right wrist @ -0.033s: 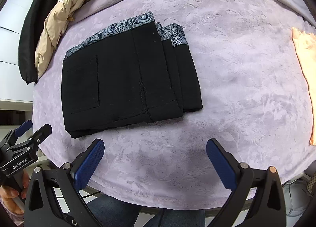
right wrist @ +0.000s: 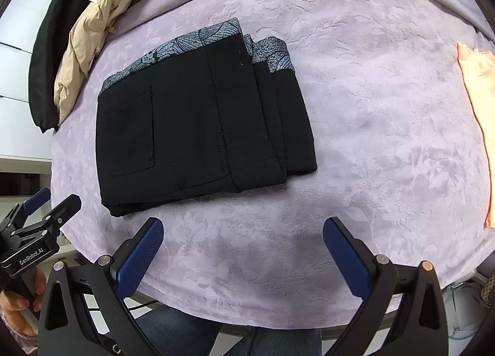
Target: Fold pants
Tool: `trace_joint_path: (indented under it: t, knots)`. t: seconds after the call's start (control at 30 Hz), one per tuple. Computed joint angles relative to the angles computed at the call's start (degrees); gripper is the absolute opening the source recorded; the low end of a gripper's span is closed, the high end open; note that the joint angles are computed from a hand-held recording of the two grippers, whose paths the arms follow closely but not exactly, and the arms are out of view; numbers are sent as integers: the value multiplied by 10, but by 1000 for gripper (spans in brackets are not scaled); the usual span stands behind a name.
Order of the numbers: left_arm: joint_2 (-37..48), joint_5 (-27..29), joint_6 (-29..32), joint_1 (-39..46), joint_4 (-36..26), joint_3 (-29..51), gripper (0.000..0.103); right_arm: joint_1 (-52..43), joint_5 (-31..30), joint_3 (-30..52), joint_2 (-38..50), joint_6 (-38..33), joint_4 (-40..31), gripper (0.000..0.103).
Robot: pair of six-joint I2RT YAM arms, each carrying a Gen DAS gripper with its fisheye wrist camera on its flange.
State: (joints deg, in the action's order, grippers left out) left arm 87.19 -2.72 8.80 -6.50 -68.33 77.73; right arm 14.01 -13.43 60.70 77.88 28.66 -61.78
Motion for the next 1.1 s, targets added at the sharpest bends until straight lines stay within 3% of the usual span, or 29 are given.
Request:
trace_joint_path:
  t: [0.8, 0.97, 1.1]
  knots:
    - [60, 11, -24, -6, 6, 12, 103, -88, -43, -29, 22, -36, 23, 103]
    - [92, 7, -33, -11, 15, 23, 103, -136, -88, -47, 33, -70, 46, 103]
    - [127, 15, -41, -2, 27, 41, 103, -182, -163, -68, 42, -102, 87, 103]
